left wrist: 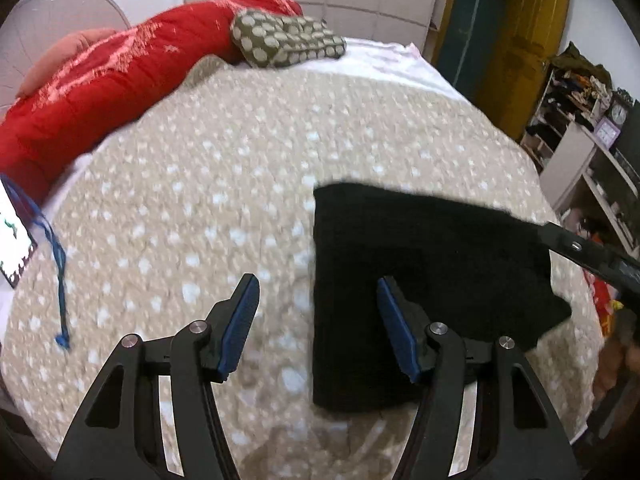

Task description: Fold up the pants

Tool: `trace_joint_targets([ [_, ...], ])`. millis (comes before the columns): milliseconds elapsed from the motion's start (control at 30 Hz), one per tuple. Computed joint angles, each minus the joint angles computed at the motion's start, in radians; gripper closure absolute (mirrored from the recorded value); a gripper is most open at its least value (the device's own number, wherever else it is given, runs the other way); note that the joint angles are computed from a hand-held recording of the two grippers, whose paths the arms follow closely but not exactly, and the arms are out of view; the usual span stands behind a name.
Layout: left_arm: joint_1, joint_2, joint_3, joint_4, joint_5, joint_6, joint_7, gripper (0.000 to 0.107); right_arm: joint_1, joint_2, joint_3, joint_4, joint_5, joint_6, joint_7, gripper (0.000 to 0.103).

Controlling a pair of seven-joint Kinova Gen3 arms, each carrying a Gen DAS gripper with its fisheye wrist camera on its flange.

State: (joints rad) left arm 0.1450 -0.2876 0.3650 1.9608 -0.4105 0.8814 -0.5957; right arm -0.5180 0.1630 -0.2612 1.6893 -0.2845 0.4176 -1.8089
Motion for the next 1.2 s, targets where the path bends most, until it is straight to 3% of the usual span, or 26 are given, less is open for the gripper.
trace_joint_targets([
  [100, 0.001, 0.053, -0.002, -0.035, -0.008, 0.008, -0.009, 0.046, 0.032, -0.003, -0.057, -0.022, 0.03, -0.002, 0.027, 0.078],
  [167, 0.008, 0.107, 0.003, -0.056, -0.034, 0.019, 0.016, 0.046, 0.003, 0.035, -0.062, -0.064, 0.097, 0.02, -0.012, 0.078],
  [333, 0.054, 0.149, -0.069, -0.051, -0.023, -0.023, 0.024, 0.041, -0.196, 0.128, 0.132, -0.168, 0.301, 0.136, -0.176, 0.078],
  [467, 0.078, 0.153, -0.076, -0.043, -0.054, -0.028, 0.059, 0.038, -0.197, 0.109, 0.163, -0.157, 0.345, 0.136, -0.279, 0.078],
  [533, 0.086, 0.16, -0.076, -0.043, -0.073, -0.026, 0.081, 0.036, -0.154, 0.072, 0.127, -0.136, 0.346, 0.114, -0.249, 0.078],
  [600, 0.093, 0.16, -0.083, -0.039, -0.075, -0.033, 0.092, 0.036, -0.076, 0.065, 0.034, -0.133, 0.282, 0.085, -0.169, 0.078],
  [700, 0.1, 0.166, -0.088, -0.04, -0.084, -0.033, 0.107, 0.035, -0.024, 0.128, -0.071, -0.206, 0.206, 0.145, -0.054, 0.078],
  [800, 0.111, 0.179, -0.085, -0.048, -0.098, -0.017, 0.124, 0.035, -0.091, 0.214, -0.02, -0.271, 0.244, 0.206, -0.048, 0.078],
  [900, 0.125, 0.183, -0.084, -0.051, -0.119, -0.003, 0.146, 0.035, -0.116, 0.22, 0.025, -0.291, 0.206, 0.216, -0.044, 0.078],
  [1100, 0.137, 0.179, -0.095, -0.048, -0.117, -0.003, 0.157, 0.035, -0.167, 0.096, 0.029, -0.225, 0.277, 0.247, -0.04, 0.078],
  [1200, 0.143, 0.177, -0.089, -0.046, -0.126, 0.003, 0.169, 0.035, -0.178, 0.046, -0.007, -0.147, 0.365, 0.256, -0.118, 0.078],
])
